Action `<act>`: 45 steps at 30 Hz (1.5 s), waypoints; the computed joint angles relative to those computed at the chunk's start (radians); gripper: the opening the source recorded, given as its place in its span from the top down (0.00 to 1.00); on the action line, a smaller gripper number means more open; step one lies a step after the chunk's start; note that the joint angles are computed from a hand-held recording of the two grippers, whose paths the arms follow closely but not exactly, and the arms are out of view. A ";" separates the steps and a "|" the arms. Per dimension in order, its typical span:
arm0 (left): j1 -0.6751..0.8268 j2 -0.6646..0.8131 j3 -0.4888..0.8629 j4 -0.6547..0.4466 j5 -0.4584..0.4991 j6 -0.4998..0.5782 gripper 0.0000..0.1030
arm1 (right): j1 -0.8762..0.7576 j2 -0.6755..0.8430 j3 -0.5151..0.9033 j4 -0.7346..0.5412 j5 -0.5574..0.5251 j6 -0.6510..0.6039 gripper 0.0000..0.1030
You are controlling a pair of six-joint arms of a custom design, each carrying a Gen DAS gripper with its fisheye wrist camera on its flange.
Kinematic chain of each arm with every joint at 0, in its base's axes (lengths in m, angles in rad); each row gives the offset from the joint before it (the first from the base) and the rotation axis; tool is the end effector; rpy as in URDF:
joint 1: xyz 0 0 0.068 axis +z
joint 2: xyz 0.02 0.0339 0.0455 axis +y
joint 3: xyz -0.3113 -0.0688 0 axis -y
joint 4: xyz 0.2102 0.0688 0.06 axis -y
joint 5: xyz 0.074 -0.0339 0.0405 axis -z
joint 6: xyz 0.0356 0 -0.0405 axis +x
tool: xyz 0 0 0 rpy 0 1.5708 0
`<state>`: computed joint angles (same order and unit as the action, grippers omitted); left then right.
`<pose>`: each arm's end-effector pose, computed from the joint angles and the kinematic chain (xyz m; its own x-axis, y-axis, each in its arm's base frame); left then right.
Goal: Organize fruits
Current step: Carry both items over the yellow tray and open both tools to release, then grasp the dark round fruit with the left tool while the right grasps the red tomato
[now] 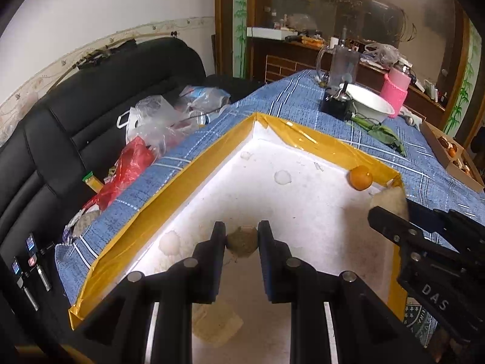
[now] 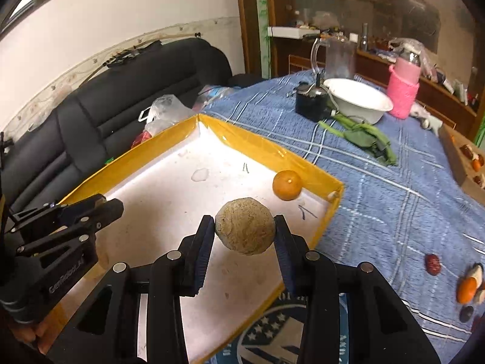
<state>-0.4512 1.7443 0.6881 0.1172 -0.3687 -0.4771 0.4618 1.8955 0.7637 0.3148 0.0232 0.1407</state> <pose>0.2690 -0.1161 0.1802 -0.7439 -0.1155 -0.6582 -0.1423 0.9897 -0.0128 0.3029 0.1498 0.1639 -0.7068 -0.1951 -0.6800 -0.3354 0.9387 0.0792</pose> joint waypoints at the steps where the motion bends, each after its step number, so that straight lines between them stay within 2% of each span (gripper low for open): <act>1: 0.000 0.006 0.007 -0.011 -0.001 -0.002 0.77 | -0.005 0.010 0.009 -0.006 -0.016 0.000 0.63; 9: 0.023 0.039 0.051 -0.081 0.025 -0.030 0.76 | -0.021 0.079 0.077 -0.076 -0.053 -0.024 0.63; 17: 0.047 0.057 0.078 -0.143 0.048 -0.074 0.76 | -0.021 0.080 0.091 -0.110 -0.051 -0.045 0.62; 18: 0.049 0.060 0.086 -0.159 0.046 -0.077 0.75 | -0.022 0.078 0.090 -0.113 -0.051 -0.048 0.60; 19: 0.051 0.062 0.091 -0.173 0.046 -0.085 0.62 | -0.023 0.075 0.088 -0.116 -0.052 -0.049 0.54; 20: 0.053 0.059 0.092 -0.180 0.045 -0.094 0.41 | -0.024 0.066 0.076 -0.103 -0.059 -0.057 0.52; 21: 0.054 0.051 0.084 -0.177 0.033 -0.106 0.33 | -0.024 0.062 0.069 -0.096 -0.059 -0.063 0.47; 22: 0.051 0.036 0.068 -0.162 0.015 -0.118 0.31 | -0.018 0.049 0.051 -0.079 -0.049 -0.074 0.44; 29: 0.021 -0.029 0.030 -0.160 -0.048 -0.137 0.25 | -0.015 -0.029 -0.044 -0.020 -0.035 -0.093 0.40; 32: -0.014 -0.067 0.007 -0.145 -0.097 -0.149 0.22 | -0.020 -0.081 -0.097 0.009 -0.023 -0.103 0.31; 33: -0.028 -0.078 0.001 -0.140 -0.120 -0.152 0.21 | -0.025 -0.102 -0.119 0.026 -0.021 -0.104 0.25; 39: -0.135 -0.127 0.024 -0.172 -0.243 -0.153 0.17 | -0.083 -0.210 -0.203 0.030 -0.014 -0.098 0.14; 45: -0.237 -0.142 0.073 -0.217 -0.313 -0.169 0.15 | -0.177 -0.316 -0.299 0.043 -0.012 -0.109 0.12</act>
